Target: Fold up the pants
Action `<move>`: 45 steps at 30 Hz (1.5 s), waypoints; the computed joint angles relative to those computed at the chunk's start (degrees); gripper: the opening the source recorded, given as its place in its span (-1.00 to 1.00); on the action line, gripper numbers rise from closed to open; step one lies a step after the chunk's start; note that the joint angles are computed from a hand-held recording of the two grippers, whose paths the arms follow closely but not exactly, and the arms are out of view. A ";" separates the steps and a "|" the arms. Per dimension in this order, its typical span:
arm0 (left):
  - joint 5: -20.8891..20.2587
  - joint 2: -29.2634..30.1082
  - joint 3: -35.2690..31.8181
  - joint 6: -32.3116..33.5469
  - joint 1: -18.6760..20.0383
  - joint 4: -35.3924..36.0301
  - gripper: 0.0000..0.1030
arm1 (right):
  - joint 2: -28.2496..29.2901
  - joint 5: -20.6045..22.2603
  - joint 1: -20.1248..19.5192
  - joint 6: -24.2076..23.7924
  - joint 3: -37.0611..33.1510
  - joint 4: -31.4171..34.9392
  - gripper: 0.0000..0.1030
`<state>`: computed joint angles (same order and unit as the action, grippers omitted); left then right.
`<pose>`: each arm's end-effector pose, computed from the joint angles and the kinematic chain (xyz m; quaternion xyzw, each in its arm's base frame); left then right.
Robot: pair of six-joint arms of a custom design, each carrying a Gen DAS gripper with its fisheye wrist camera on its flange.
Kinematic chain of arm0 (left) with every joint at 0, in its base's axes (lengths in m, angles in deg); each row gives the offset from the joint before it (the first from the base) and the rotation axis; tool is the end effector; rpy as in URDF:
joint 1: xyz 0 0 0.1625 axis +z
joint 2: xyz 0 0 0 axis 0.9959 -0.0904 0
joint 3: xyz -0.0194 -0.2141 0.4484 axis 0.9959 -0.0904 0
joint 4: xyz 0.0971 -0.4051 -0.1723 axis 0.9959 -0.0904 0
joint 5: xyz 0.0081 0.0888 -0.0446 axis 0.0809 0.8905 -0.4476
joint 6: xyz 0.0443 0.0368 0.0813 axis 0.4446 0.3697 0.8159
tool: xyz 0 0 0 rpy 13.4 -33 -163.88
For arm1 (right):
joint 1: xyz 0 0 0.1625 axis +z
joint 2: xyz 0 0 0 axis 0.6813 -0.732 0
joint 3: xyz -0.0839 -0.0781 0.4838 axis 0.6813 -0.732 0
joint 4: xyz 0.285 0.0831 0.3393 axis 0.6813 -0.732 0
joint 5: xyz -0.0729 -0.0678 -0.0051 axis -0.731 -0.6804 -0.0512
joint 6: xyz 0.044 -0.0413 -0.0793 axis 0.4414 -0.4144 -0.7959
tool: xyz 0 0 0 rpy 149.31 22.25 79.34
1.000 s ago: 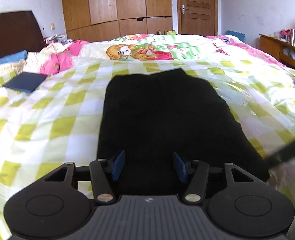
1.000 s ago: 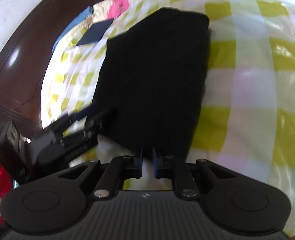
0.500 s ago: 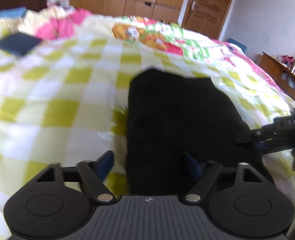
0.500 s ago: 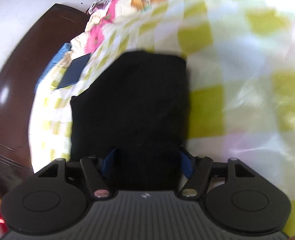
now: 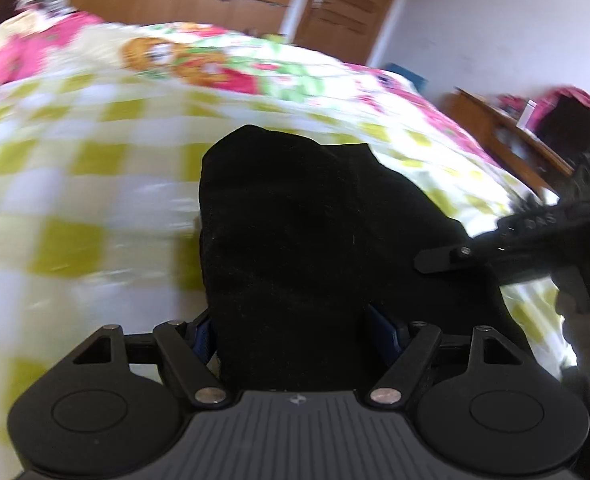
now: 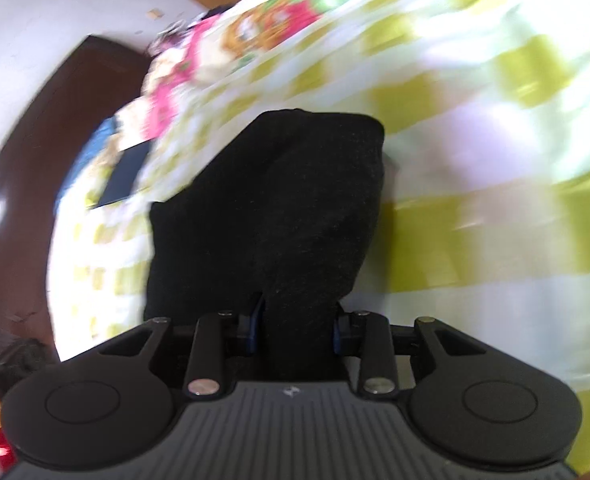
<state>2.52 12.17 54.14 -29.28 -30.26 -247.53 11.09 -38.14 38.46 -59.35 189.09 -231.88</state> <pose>-0.1072 -0.4578 0.0926 0.2491 0.9127 -0.2887 0.1468 0.0595 -0.4871 0.1659 0.0344 -0.9680 0.2425 0.0545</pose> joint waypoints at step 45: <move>29.74 6.08 4.99 -14.39 -16.52 -1.85 0.82 | 8.30 -7.43 8.37 -9.45 13.89 -36.60 -0.21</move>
